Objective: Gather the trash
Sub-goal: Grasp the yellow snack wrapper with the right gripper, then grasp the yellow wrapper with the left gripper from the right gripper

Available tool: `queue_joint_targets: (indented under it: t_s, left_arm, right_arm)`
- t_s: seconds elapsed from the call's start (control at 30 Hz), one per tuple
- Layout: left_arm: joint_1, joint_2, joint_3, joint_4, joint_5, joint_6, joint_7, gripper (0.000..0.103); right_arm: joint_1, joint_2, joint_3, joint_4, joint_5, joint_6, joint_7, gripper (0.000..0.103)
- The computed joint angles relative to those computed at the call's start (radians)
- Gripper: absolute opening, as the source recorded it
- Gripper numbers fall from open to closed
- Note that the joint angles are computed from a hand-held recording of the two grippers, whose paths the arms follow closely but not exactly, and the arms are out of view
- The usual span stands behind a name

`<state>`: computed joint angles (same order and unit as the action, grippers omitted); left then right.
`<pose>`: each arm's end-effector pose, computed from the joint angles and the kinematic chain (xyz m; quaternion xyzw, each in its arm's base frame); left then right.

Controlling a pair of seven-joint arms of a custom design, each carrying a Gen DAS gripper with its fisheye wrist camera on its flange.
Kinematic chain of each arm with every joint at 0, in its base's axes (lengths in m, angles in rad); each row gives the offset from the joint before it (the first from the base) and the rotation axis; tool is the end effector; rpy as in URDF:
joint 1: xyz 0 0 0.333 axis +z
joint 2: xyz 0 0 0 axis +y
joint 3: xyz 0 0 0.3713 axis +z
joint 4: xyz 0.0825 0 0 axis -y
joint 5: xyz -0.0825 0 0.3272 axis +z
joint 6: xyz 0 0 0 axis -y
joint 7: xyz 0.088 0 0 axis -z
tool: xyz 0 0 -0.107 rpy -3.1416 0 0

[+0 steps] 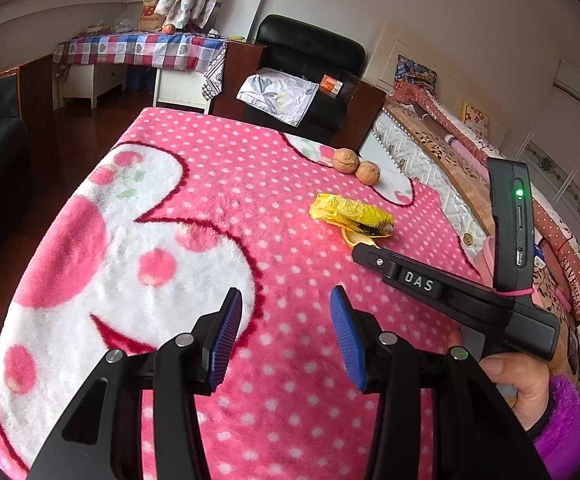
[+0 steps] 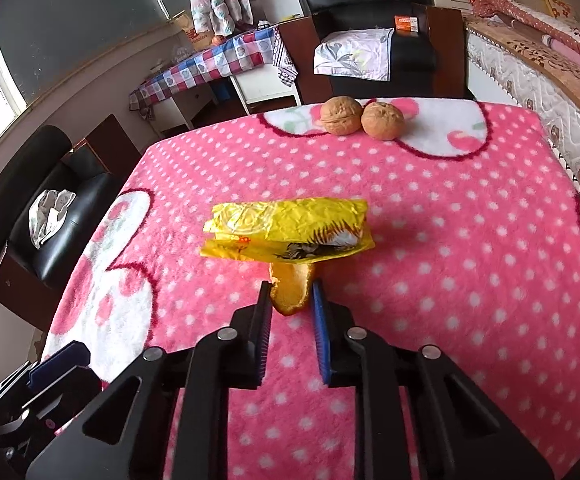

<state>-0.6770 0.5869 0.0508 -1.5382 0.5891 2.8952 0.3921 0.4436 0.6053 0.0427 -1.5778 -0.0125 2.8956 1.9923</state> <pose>0.5646 -0.4614 0.4698 -0.6527 0.6428 -0.3760 0.1394 0.6496 0.3348 0.4477 -0.6819 0.6427 -0.1074 0.3321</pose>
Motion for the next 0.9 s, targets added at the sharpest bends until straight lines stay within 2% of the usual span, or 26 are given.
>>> queue_joint_targets:
  t_s: [0.3,0.5,0.67,0.9]
  left_arm:
    - [0.0,0.003,-0.011,0.012,-0.005,-0.011,0.017,0.045]
    - [0.024,0.016,-0.053,0.031,-0.049,0.001,0.08,0.045]
    - [0.048,0.047,-0.112,0.084,-0.107,-0.027,0.22,0.045]
    - [0.135,0.125,-0.271,0.213,-0.267,-0.109,0.551,0.045]
  right_arm:
    - [-0.034,-0.096,0.03,-0.145,0.028,0.037,-0.029,0.019]
    - [-0.057,-0.165,0.061,-0.255,0.036,0.053,-0.086,0.019]
    - [-0.064,-0.21,0.077,-0.331,0.039,0.064,-0.142,0.019]
    - [-0.102,-0.234,0.135,-0.381,0.093,0.079,-0.248,0.019]
